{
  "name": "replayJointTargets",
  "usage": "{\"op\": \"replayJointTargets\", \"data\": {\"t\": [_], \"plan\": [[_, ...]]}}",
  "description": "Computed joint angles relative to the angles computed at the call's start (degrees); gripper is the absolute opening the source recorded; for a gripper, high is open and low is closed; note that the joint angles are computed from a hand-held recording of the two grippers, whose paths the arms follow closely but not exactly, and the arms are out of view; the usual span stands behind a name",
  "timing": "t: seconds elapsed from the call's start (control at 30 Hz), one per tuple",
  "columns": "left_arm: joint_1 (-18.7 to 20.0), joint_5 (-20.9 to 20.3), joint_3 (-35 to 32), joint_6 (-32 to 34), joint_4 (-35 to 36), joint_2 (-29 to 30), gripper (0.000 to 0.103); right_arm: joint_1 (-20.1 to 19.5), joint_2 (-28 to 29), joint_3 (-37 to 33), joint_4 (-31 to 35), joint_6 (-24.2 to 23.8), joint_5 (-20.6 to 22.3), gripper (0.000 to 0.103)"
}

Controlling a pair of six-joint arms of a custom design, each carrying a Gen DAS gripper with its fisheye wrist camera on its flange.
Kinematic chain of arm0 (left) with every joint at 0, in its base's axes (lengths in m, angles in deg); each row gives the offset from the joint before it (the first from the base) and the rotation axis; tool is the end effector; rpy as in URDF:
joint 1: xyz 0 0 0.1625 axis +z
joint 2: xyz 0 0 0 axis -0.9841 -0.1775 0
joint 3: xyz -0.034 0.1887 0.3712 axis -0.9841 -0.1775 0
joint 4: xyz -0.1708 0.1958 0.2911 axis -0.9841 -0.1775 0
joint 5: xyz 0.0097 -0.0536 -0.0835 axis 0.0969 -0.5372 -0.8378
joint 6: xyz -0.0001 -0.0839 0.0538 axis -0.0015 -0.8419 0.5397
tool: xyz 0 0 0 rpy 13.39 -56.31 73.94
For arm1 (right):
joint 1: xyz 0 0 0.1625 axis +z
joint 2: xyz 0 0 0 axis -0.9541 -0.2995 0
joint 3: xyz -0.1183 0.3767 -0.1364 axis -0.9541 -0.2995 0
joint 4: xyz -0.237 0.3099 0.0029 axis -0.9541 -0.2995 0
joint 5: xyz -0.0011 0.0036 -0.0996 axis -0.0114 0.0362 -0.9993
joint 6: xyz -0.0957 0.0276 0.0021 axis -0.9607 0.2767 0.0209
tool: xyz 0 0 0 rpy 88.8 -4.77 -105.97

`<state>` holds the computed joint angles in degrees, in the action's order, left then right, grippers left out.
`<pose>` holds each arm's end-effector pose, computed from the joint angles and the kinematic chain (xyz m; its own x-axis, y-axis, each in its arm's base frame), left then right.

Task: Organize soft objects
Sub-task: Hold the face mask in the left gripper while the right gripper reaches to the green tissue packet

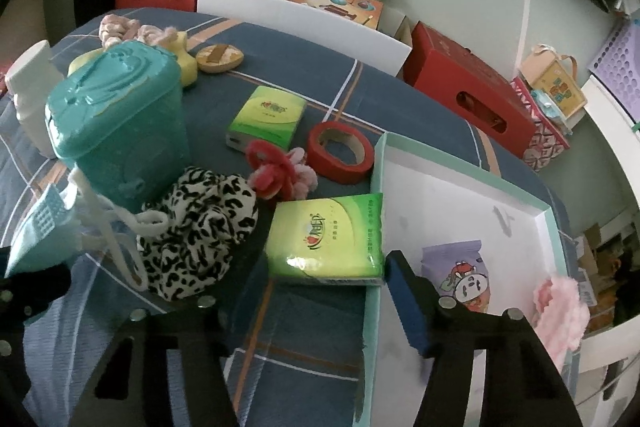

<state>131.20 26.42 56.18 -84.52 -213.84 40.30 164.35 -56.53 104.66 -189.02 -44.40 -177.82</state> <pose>-0.3134 -0.6985 -0.0240 -0.6926 0.4278 -0.5807 0.5195 0.8544 0.0099 0.0737 -0.6828 0.1902 -0.4651 0.1300 0.8756 -0.3847 0.8612 -0.3322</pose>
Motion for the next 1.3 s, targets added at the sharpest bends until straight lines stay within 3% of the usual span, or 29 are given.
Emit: {"op": "replayJointTargets", "data": {"t": [0.17,0.6,0.73,1.07,1.3], "plan": [[-0.01,0.02,0.01,0.17,0.00,0.02,0.017,-0.20,-1.26,1.06,0.96,2.12,1.35,0.056],[0.18,-0.57,-0.05,0.30,0.19,-0.11,0.017,-0.43,-3.24,3.23,2.04,3.87,4.06,0.056],[0.56,-1.42,0.02,0.10,-0.03,-0.53,0.017,-0.49,-3.75,4.20,2.40,4.39,4.97,0.070],[1.62,-4.37,1.13,0.24,-1.40,-2.36,0.017,-1.75,-4.32,4.69,7.29,8.46,6.87,0.073],[2.08,-5.74,2.38,0.01,-2.68,-3.83,0.017,-2.92,-6.64,5.91,9.86,14.60,12.20,0.080]]}}
